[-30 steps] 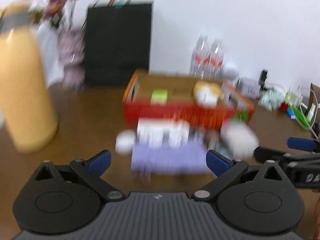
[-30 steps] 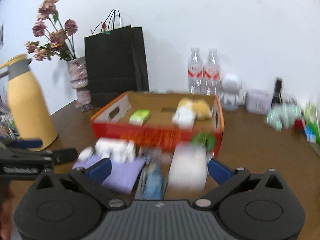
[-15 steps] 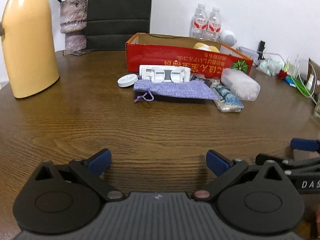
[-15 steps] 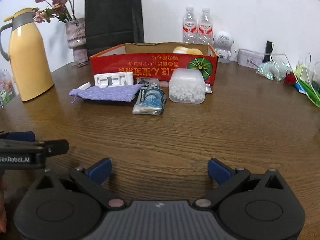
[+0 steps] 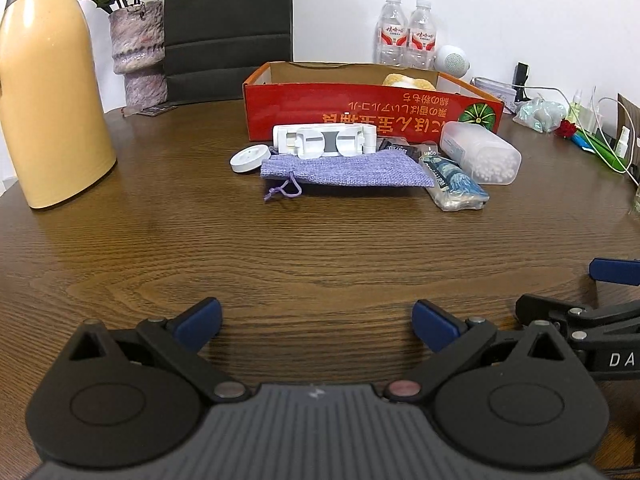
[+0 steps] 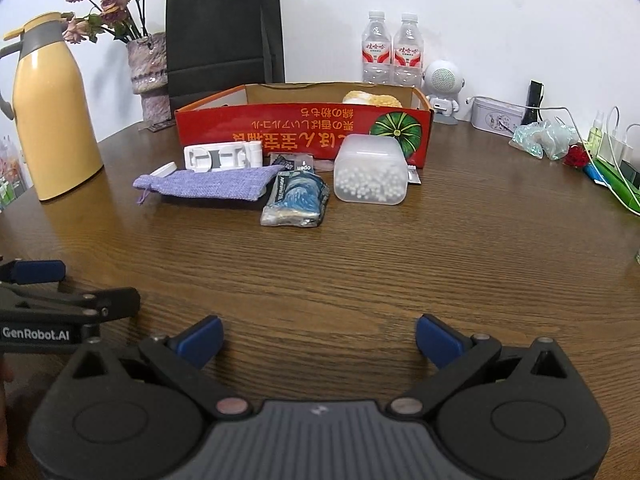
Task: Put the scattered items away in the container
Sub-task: 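Withdraw both tools from the box back over the remaining items, then grasp the purple cloth pouch with the left tool while the right tool grasps the blue-and-white packet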
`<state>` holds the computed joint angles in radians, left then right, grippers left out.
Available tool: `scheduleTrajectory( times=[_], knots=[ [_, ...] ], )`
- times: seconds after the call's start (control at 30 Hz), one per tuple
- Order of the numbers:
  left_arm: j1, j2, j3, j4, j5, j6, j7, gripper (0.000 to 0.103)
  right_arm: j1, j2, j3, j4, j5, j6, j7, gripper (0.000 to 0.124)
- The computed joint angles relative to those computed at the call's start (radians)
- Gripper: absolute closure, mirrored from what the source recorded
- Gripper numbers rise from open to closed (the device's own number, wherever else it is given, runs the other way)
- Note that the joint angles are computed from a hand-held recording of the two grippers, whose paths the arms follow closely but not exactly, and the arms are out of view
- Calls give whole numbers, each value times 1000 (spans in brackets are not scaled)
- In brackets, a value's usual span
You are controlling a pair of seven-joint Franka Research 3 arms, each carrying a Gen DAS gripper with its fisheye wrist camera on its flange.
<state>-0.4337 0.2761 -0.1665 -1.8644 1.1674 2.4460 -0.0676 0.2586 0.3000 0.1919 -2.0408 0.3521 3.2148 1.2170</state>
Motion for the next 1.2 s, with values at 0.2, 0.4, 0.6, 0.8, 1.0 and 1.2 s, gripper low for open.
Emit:
scheduleTrajectory(
  times=[0.2,0.4,0.6,0.8,1.0,1.2],
  knots=[
    [3,-5,1,-6,4,8,-6,0,-1,1,1,1,2,0,-2,21],
    [3,-5,0,-5,3,7,-5,0,-3,2,3,2,4,0,-5,21],
    [6,-10,0,-13,16,20,-27,0,-8,3,8,4,8,0,-7,21],
    [7,-11,1,-15,25,24,-43,0,-23,4,24,5,16,2,-15,21],
    [6,-7,0,-11,23,19,-41,0,76,2,-84,7,-20,-7,24,21],
    [20,-20,13,-36,78,122,-61,0,75,6,-86,16,-42,-18,40,21]
  ],
)
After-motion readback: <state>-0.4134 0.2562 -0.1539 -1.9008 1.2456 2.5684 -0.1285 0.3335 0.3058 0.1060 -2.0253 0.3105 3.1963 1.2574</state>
